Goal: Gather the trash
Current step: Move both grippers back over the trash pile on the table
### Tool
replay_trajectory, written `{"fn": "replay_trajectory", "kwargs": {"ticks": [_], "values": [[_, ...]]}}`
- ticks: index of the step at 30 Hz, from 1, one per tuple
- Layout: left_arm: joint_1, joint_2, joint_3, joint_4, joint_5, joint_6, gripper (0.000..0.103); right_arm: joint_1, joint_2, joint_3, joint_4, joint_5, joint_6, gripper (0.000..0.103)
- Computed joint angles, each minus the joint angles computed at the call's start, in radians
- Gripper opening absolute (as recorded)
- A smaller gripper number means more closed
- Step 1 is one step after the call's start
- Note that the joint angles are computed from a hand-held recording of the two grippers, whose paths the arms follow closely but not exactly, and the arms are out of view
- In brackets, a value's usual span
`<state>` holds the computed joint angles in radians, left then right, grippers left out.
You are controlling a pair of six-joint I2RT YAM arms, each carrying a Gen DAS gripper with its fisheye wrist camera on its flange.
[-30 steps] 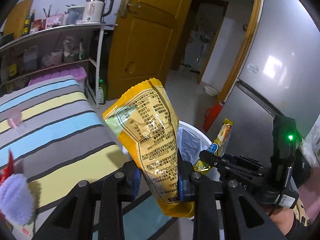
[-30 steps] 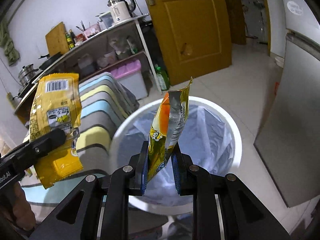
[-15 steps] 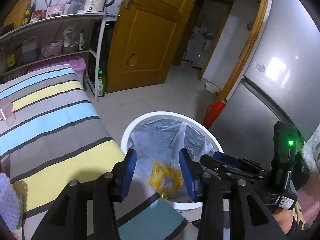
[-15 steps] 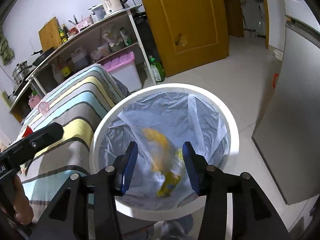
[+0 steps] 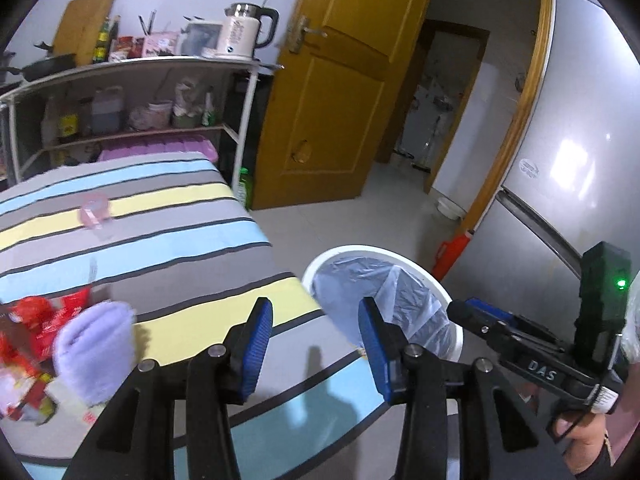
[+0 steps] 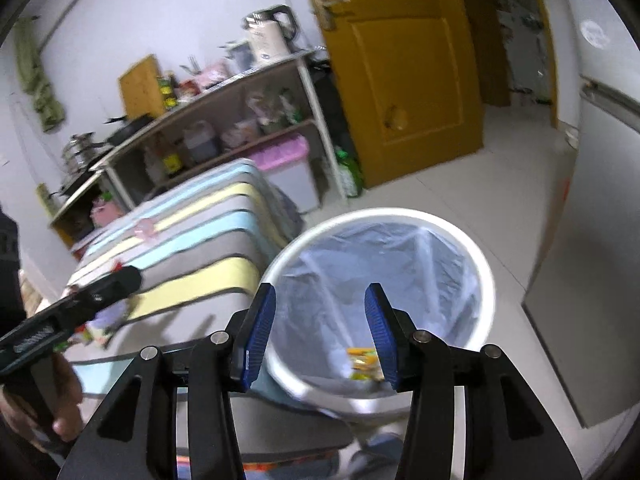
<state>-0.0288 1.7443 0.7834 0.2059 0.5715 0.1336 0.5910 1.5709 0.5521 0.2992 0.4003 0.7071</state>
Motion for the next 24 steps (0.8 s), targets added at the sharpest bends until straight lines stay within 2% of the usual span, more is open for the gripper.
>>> {"fn": "replay_trajectory", "kwargs": {"ticks": [2, 7, 11, 24], "values": [[0.034, -0.033, -0.028, -0.004, 0.011, 0.013, 0.044, 0.047, -0.002, 0.024, -0.020, 0.022, -0.009, 0.052], [0.118, -0.103, -0.102, 0.019, 0.020, 0.044, 0.044, 0.134, 0.036, 0.105, -0.069, 0.035, -0.020, 0.052], [0.195, -0.144, -0.140, 0.009, 0.062, 0.091, 0.044, 0.183, 0.079, 0.159, -0.102, 0.042, -0.005, 0.052], [0.425, -0.174, -0.174, -0.064, 0.162, 0.224, 0.044, 0.268, 0.196, 0.283, -0.125, 0.005, -0.020, 0.052]]}}
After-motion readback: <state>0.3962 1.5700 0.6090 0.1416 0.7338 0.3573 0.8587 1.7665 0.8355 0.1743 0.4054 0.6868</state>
